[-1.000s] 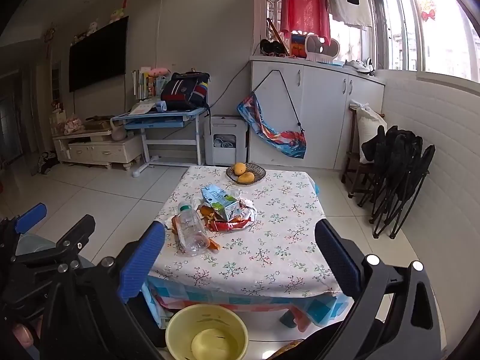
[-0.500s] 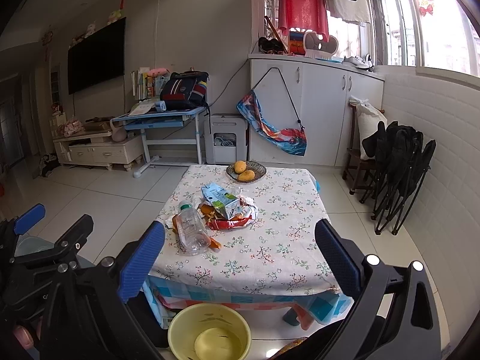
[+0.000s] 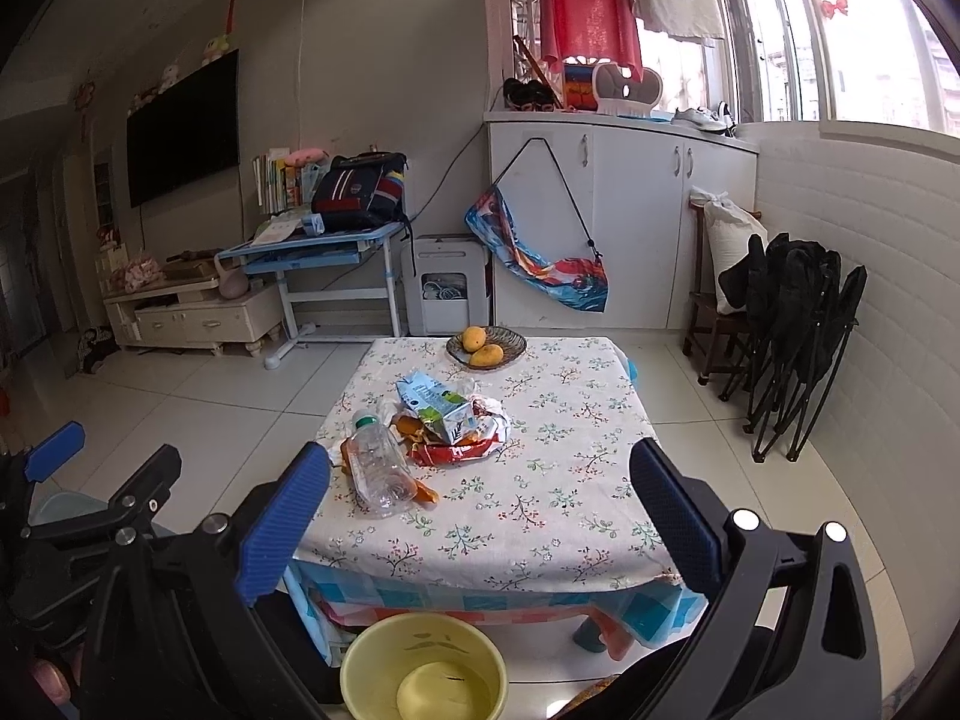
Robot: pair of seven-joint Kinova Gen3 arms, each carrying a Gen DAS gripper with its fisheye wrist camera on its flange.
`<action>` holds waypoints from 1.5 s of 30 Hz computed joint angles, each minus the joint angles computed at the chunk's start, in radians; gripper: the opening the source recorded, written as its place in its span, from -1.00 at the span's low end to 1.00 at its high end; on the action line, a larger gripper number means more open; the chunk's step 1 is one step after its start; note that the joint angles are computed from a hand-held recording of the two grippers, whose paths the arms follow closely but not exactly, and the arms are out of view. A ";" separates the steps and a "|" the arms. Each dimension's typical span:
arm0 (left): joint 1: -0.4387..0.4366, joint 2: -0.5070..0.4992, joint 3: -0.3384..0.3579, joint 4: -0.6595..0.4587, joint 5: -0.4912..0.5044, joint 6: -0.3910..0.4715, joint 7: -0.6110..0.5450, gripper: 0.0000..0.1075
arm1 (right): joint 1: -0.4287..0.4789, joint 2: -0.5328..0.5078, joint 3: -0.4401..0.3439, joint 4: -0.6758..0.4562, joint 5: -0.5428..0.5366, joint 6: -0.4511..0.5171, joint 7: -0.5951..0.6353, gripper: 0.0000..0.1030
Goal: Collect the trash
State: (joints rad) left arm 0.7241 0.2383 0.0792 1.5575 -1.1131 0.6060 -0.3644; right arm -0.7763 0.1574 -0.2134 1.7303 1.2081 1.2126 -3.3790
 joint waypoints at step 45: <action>-0.013 0.000 -0.006 0.016 0.006 -0.017 0.012 0.78 | -0.010 0.006 -0.001 0.009 0.035 -0.037 -0.043 0.86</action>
State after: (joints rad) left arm 0.7108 0.2381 0.0735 1.5731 -1.1067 0.5888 -0.3526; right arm -0.7863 0.1638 -0.2148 1.7394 1.2428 1.1755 -3.4216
